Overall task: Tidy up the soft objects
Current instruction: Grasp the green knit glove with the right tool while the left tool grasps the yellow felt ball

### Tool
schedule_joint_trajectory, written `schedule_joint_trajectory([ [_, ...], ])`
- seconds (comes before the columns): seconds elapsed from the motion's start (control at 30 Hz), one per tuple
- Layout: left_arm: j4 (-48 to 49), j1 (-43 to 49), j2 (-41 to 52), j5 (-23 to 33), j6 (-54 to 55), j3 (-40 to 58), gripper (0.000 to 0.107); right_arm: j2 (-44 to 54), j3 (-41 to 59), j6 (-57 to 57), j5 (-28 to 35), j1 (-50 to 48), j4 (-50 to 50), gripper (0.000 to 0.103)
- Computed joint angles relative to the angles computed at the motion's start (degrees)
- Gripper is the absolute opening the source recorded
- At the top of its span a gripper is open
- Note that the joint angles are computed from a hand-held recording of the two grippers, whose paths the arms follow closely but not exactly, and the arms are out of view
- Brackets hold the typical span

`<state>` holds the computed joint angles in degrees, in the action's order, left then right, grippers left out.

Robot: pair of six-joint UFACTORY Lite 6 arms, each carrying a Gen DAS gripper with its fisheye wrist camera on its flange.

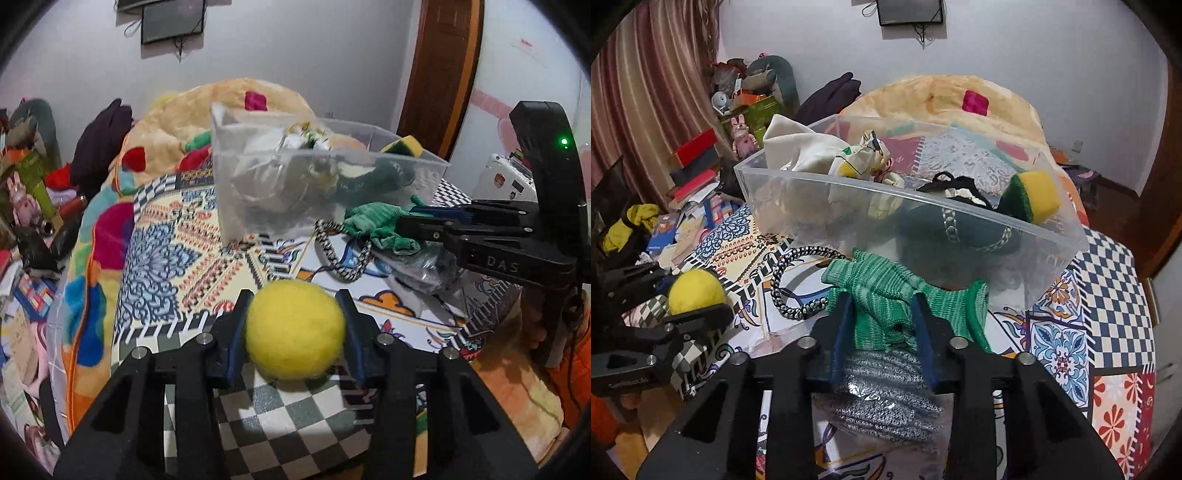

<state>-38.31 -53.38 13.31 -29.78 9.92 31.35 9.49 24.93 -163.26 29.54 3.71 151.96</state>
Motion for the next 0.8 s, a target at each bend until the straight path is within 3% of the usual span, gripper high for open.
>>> schedule_joint_trajectory([
  [0.13,-2.1,-0.1,-1.5,-0.1,3.4,0.5,0.044,-3.4,-1.5,2.2,0.1,-1.5,-2.5,0.011],
  [0.53,0.1,4.4,-7.4,1.7,5.1,4.6,0.044,-18.9,-7.3,8.0,0.2,-4.9,-8.9,0.008],
  [0.7,-1.5,4.5,-8.4,1.8,7.1,5.6,0.044,-19.1,-7.0,9.6,-1.5,-5.5,-12.3,0.008],
  [0.77,-1.8,4.3,-8.3,1.8,7.2,5.5,0.044,-15.7,-5.2,9.7,-2.9,-5.5,-12.4,0.024],
  [0.8,-1.5,4.3,-8.1,1.8,6.7,5.5,0.044,-13.0,-4.4,9.0,-2.2,-5.8,-11.9,0.047],
])
